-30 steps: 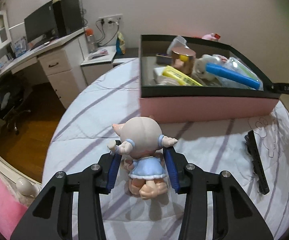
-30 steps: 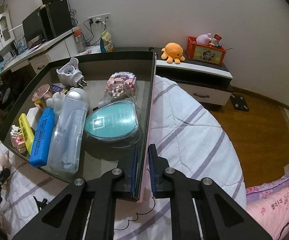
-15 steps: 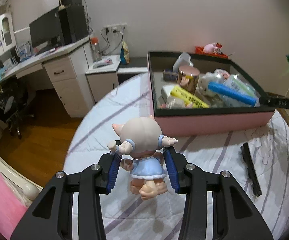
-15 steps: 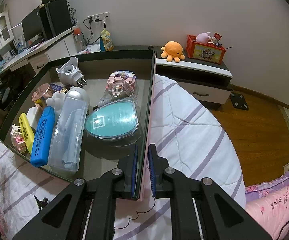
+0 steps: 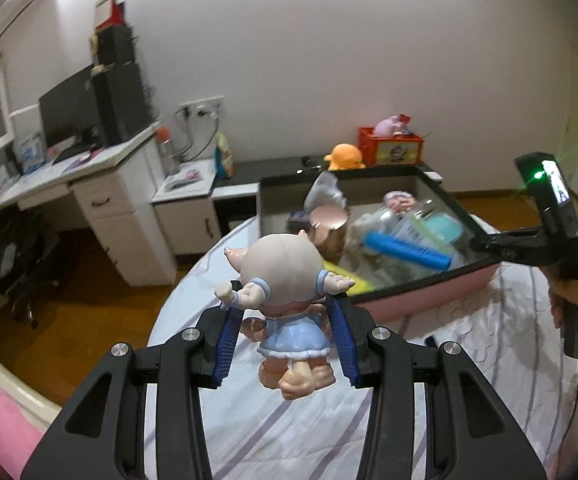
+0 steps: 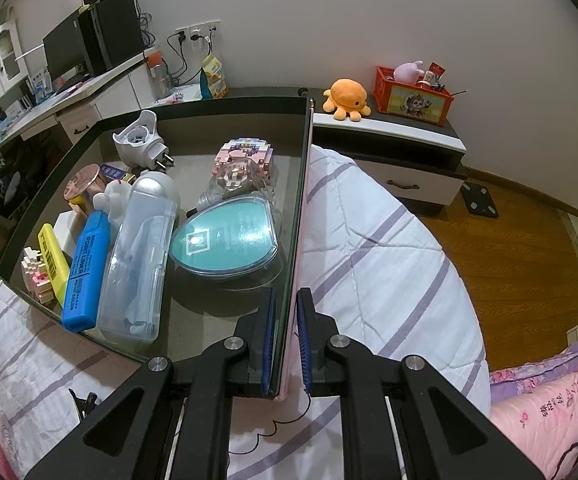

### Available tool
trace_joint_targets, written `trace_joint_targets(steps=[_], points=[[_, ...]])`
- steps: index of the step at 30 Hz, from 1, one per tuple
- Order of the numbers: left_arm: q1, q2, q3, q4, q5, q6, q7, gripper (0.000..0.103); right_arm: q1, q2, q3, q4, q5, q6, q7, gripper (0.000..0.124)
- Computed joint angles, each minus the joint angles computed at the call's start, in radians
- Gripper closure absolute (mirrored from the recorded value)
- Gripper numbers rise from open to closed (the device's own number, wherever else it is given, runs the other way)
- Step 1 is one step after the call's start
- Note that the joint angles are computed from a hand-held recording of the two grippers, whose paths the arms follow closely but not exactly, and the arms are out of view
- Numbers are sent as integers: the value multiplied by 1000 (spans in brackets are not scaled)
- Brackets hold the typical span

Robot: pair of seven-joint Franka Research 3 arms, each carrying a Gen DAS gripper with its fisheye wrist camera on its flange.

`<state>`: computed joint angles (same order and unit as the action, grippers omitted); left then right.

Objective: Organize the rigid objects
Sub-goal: 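Carry the doll with the left tool over the box and release it, then lower the left tool onto the black comb and grasp it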

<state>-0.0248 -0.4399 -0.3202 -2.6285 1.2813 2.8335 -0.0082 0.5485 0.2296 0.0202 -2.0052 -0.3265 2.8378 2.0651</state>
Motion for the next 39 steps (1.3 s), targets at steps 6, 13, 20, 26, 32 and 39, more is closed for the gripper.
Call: trace_joint_targets(steps=[6, 13, 20, 26, 32, 39], points=[[9, 126, 44, 141, -8, 86, 111, 60, -8, 0, 9, 2, 17, -8, -24, 114], [-47, 384, 77, 386, -150, 13, 371, 60, -7, 2, 11, 13, 26, -27, -36, 114], [-100, 564, 141, 519, -430, 24, 662, 60, 1, 9, 6, 26, 17, -40, -33, 114], [-142, 643, 180, 580, -534, 19, 752, 59, -5, 8, 11, 25, 31, -42, -49, 114], [-190, 611, 255, 552, -357, 64, 557, 27, -5, 9, 11, 28, 28, -45, -48, 114], [-162, 463, 213, 406, -154, 49, 328, 14, -9, 9, 17, 31, 45, -55, -63, 113]])
